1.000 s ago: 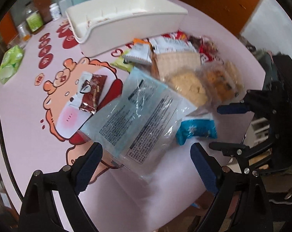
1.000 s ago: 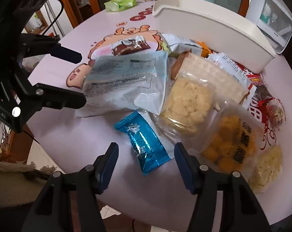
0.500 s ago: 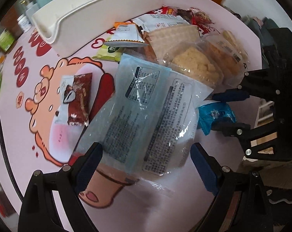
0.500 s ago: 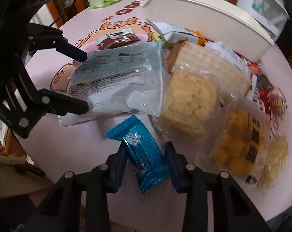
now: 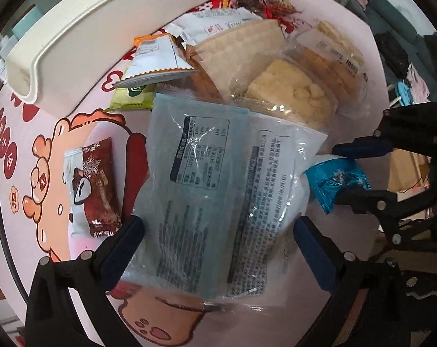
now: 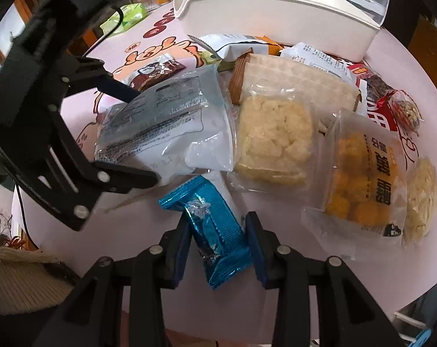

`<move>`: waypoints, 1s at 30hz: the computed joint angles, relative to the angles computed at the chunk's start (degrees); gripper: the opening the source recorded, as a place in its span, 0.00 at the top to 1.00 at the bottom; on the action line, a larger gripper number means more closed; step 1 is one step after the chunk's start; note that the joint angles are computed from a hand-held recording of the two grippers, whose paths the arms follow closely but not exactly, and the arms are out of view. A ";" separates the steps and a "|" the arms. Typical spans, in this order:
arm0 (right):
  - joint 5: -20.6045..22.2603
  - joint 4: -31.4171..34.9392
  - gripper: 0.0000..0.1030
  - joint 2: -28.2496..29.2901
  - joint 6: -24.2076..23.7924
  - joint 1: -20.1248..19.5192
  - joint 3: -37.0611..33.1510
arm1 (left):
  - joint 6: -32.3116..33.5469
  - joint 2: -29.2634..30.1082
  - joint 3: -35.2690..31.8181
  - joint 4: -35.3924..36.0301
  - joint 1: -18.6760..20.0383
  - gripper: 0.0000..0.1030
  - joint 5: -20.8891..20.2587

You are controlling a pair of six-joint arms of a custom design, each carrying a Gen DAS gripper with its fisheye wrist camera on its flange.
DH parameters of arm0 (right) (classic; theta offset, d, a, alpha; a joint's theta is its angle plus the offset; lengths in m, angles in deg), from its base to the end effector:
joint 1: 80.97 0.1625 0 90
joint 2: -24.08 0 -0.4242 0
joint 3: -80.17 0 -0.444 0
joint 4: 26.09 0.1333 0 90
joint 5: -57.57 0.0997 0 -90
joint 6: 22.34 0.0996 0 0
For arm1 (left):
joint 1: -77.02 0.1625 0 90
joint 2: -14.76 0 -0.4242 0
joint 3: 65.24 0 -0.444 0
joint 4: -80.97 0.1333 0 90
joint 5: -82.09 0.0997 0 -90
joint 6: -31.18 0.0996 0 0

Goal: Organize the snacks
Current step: 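Move both tools back to the snack pile toward the blue bags, then grasp the clear-blue printed bag with the left tool while the right grasps the blue candy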

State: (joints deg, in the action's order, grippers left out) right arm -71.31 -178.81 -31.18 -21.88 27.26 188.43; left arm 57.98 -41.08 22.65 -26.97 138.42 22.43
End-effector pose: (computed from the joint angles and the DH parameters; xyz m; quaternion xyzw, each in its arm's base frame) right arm 0.2613 -0.5670 0.0969 0.1173 -0.9327 0.1327 0.3142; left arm -0.1692 -0.6939 0.1702 0.4737 0.8331 0.1144 0.2615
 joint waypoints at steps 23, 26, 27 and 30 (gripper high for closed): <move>0.46 0.99 0.67 0.60 1.88 0.25 -0.70 | -3.85 3.68 1.25 -4.49 -1.28 0.08 4.01; 0.33 1.71 0.67 0.47 1.91 0.66 -0.77 | -4.95 1.77 4.20 -6.02 -1.68 0.11 4.07; 0.16 2.01 0.67 0.41 1.95 0.89 -0.79 | -5.60 1.53 4.56 -6.14 -1.78 0.12 4.10; -0.36 2.68 0.67 -0.18 1.83 1.51 -0.70 | -7.58 0.37 5.27 -5.15 -1.85 0.13 3.09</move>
State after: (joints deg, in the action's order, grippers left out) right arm -71.67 -176.14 -31.36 -20.06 28.77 187.73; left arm 50.40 -40.71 27.93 -32.12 136.57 25.52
